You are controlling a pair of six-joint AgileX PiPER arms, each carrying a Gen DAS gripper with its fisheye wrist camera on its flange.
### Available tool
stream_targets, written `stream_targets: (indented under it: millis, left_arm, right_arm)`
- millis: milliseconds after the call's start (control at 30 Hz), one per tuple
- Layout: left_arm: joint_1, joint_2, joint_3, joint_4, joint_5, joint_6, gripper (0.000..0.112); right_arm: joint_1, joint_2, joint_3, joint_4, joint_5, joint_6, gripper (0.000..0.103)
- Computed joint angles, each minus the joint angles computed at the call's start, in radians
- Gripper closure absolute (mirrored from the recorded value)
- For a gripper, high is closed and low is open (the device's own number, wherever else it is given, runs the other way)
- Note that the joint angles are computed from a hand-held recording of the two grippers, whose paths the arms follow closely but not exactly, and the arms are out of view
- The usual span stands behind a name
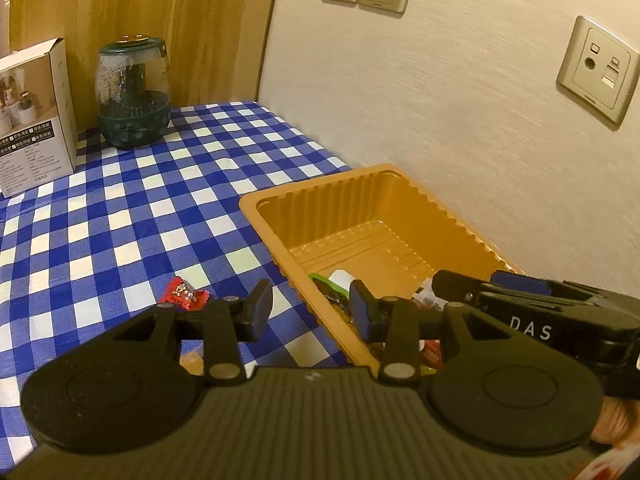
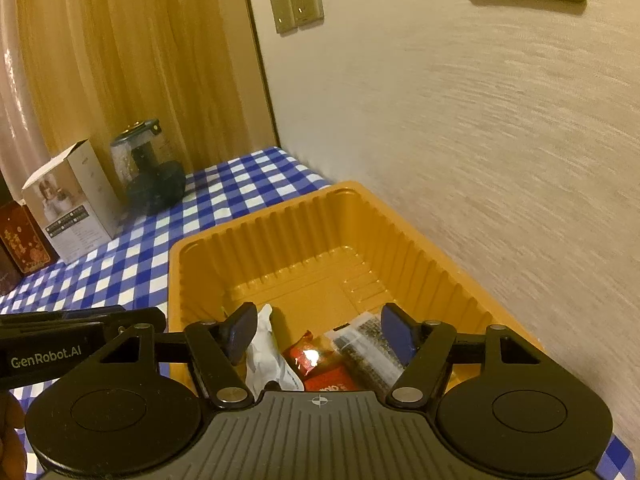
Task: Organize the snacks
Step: 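Carry both packets into the orange tray and open both tools, then move both tools back over the remaining snacks on the table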
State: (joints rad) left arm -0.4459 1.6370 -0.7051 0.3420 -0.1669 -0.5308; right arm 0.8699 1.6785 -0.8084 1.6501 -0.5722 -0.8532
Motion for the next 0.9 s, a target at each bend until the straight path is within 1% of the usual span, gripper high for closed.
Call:
stream_targets:
  millis: [133, 500, 667, 800, 900]
  left_arm:
    - [0.001, -0.001, 0.0, 0.01, -0.001, -0.009, 0.074]
    - [-0.001, -0.004, 0.002, -0.017, 0.0, 0.016, 0.073]
    - [0.009, -0.014, 0.008, -0.042, 0.002, 0.047, 0.067]
    - [0.029, -0.028, 0.02, -0.074, 0.01, 0.09, 0.056]
    - [0.051, -0.043, 0.031, -0.047, 0.015, 0.066, 0.053]
  right_arm:
    - [0.007, -0.002, 0.001, 0.007, -0.012, -0.001, 0.035]
    - [0.008, 0.001, -0.006, 0.027, -0.019, -0.015, 0.035]
    - [0.015, 0.003, -0.011, 0.03, -0.03, -0.011, 0.035]
    - [0.03, 0.0, -0.016, 0.02, -0.041, -0.005, 0.034]
    - [0.041, 0.005, -0.027, 0.03, -0.045, -0.015, 0.025]
